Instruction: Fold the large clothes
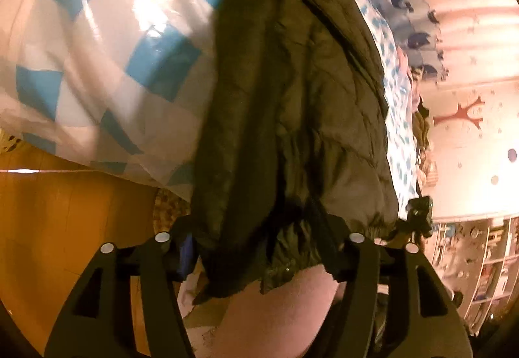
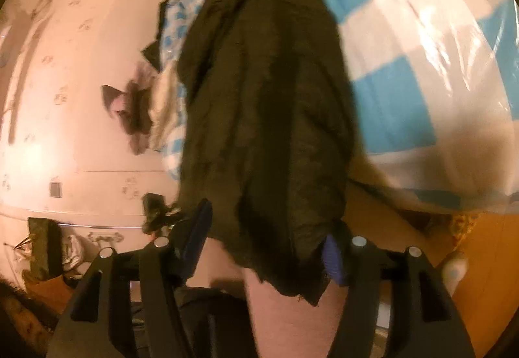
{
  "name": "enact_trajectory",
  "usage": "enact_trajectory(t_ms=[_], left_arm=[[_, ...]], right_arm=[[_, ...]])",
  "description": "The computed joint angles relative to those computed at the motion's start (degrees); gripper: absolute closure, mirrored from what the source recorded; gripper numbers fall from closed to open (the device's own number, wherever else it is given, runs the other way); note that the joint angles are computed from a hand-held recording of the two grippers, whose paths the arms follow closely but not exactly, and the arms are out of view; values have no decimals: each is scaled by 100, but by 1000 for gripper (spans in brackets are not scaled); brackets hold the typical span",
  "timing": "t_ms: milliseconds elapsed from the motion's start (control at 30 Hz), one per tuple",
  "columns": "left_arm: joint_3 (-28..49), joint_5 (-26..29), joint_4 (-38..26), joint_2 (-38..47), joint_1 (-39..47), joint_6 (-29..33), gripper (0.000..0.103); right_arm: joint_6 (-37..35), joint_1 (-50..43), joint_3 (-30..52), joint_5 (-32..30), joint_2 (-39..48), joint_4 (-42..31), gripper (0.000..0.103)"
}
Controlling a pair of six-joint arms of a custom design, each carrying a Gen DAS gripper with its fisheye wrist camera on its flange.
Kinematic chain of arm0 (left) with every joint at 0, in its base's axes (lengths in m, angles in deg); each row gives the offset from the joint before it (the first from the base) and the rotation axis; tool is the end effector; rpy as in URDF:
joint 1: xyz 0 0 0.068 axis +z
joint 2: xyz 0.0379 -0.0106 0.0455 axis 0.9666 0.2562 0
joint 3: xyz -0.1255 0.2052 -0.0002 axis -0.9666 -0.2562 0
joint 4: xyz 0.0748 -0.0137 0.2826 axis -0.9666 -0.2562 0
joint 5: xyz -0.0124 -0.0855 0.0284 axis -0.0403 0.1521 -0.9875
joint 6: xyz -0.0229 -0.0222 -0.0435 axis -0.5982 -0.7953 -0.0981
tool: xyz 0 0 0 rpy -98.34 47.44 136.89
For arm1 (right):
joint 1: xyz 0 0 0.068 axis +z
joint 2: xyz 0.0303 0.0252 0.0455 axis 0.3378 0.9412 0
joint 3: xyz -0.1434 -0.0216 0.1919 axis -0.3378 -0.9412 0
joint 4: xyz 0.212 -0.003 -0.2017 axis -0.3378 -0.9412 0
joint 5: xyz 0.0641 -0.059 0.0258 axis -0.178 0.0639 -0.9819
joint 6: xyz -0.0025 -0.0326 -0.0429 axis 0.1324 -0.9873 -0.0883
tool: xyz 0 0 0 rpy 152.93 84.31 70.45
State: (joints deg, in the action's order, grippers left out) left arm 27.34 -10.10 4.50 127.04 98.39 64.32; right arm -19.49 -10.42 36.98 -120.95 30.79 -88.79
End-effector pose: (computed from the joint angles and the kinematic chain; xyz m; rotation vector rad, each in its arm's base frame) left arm 0.3832 0.1390 0.1204 0.0131 2.8295 -1.1129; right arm 0.2091 -0.0862 0.0726 0.5453 2.4688 1.3728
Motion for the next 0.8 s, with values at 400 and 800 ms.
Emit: enact_trajectory(t_ms=[400,800], left_arm=[[-176,165,607,529,37,-259,24],[-662,721,1279,708,-299,-574,44]], right_arm=[[-103,124,214,-337,1253,579,24],[1075,702,-409,-663,839,2378,82]])
